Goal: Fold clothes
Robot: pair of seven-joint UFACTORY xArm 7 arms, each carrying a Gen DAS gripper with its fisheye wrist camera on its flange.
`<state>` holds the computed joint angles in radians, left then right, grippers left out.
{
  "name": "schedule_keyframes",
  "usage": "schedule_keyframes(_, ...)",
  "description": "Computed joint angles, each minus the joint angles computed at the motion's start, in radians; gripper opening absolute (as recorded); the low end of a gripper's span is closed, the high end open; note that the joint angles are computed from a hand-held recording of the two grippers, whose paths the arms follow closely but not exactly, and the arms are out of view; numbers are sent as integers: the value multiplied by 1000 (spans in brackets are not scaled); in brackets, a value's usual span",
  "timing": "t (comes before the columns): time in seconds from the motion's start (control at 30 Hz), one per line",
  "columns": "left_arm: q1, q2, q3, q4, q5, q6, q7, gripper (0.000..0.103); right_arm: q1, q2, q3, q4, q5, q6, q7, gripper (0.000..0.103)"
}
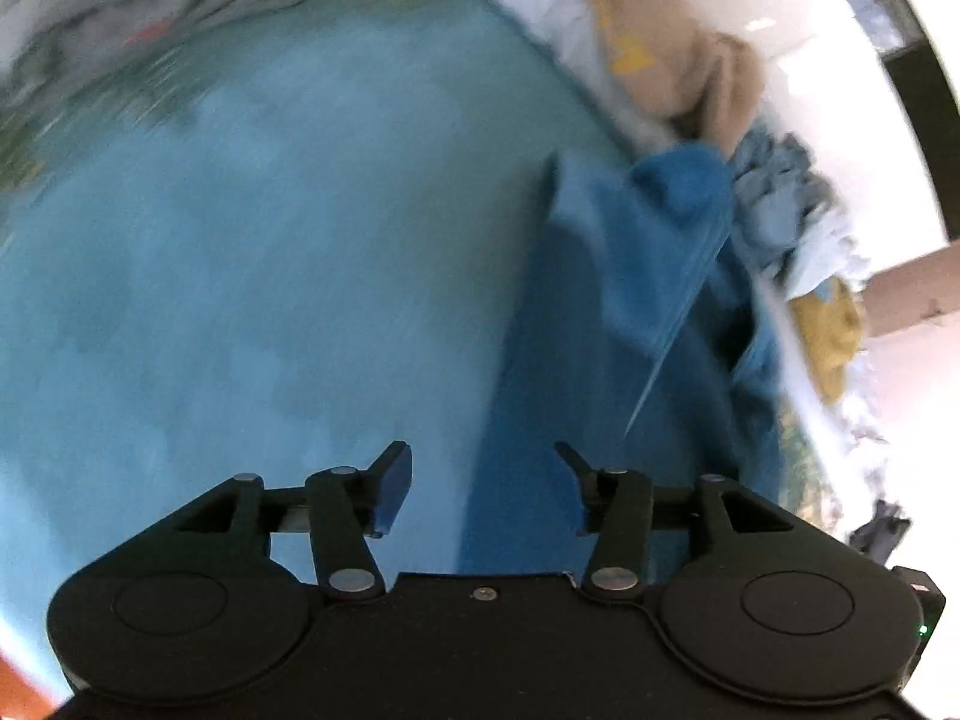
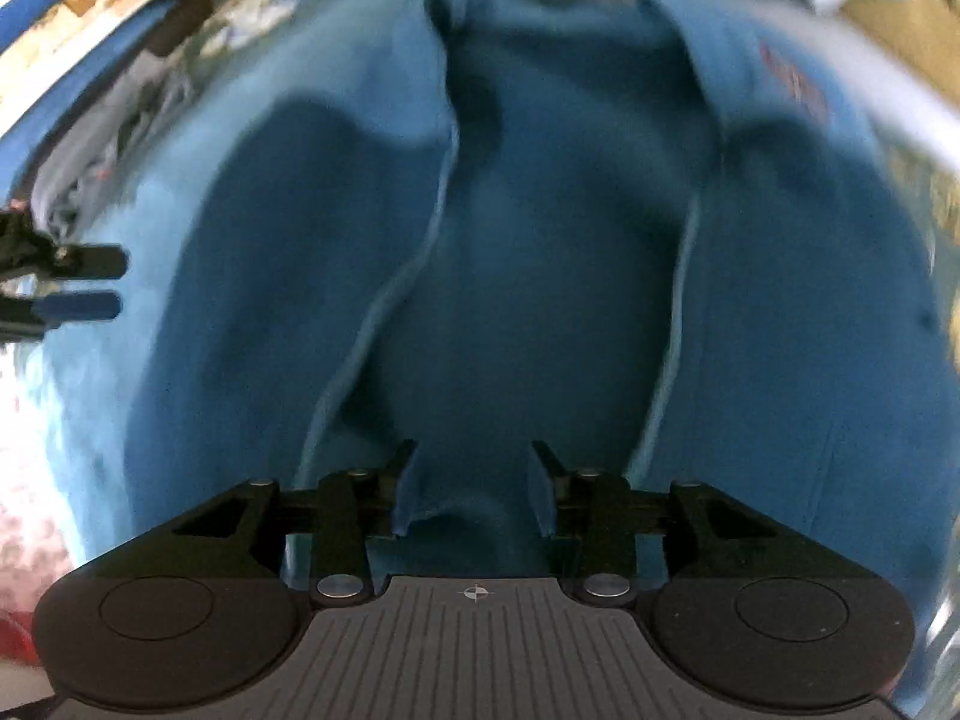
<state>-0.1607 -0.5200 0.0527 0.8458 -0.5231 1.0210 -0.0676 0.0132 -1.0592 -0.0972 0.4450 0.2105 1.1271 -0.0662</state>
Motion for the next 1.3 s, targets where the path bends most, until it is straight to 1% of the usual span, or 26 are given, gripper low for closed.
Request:
schedule_keyframes(0.07,21,-114,-26,-85,40,38,-66,48,2,-80,-29,-30,25,50,-2,34)
schedule_keyframes(0.13,26,-215,-43,-151,60,87,-139,48,10,-161,-51,-51,42,97,-22,34)
schedule_keyframes(0.23,16,-340,-66,-220,68,145,-241,48,12,-238,-53,-66,46,156,-44,35)
schedule_keyframes(0.3,5,-395,-73,-251,61,161,-300,49,13,-289,-57,-73,53,186,-57,34)
schedule_keyframes(0.37,-5,-430,-74,-282,42,153,-352,54,2,-334,-53,-76,54,204,-53,36)
schedule_keyframes(0.4,-11,-441,-77,-294,33,144,-377,55,-12,-350,-66,-79,75,210,-27,37)
schedule_keyframes(0.43,-17,-444,-82,-303,28,131,-398,55,-27,-355,-87,-84,104,209,7,44)
schedule_keyframes(0.47,-23,-447,-88,-311,23,119,-419,55,-38,-357,-107,-93,133,207,35,55)
schedule_keyframes(0.5,-31,-451,-93,-318,20,102,-434,55,-42,-360,-116,-106,150,199,46,57)
schedule_keyframes(0.63,-74,-462,-113,-318,35,5,-437,51,-57,-362,-136,-157,195,158,69,58)
schedule_keyframes(0.67,-84,-452,-115,-311,40,-14,-437,44,-62,-358,-142,-165,206,148,77,58)
schedule_keyframes(0.73,-98,-443,-111,-310,43,-46,-446,37,-67,-347,-146,-174,230,129,96,58)
schedule_keyframes(0.77,-102,-442,-108,-310,44,-58,-455,29,-64,-337,-144,-176,240,121,104,58)
schedule_keyframes(0.8,-102,-445,-107,-312,46,-65,-469,24,-61,-332,-135,-169,239,120,108,58)
schedule_keyframes(0.83,-101,-458,-102,-316,46,-69,-486,20,-59,-338,-125,-168,236,114,107,57)
schedule_keyframes(0.87,-101,-475,-93,-323,40,-76,-502,18,-57,-349,-113,-170,234,103,106,56)
schedule_keyframes(0.93,-101,-503,-76,-337,24,-102,-527,15,-61,-387,-96,-163,216,100,113,56)
schedule_keyframes(0.97,-102,-509,-68,-340,17,-113,-539,13,-59,-398,-101,-156,211,105,119,56)
schedule_keyframes(1.07,-103,-527,-45,-349,-10,-148,-572,11,-32,-405,-118,-149,260,82,148,56)
schedule_keyframes(1.13,-114,-520,-40,-352,-39,-189,-594,11,11,-397,-129,-162,322,38,156,56)
schedule_keyframes(1.2,-129,-519,-30,-357,-65,-223,-609,11,61,-376,-109,-185,386,-37,155,57)
schedule_keyframes(1.3,-153,-519,-17,-361,-89,-282,-608,11,124,-319,-101,-206,433,-125,139,58)
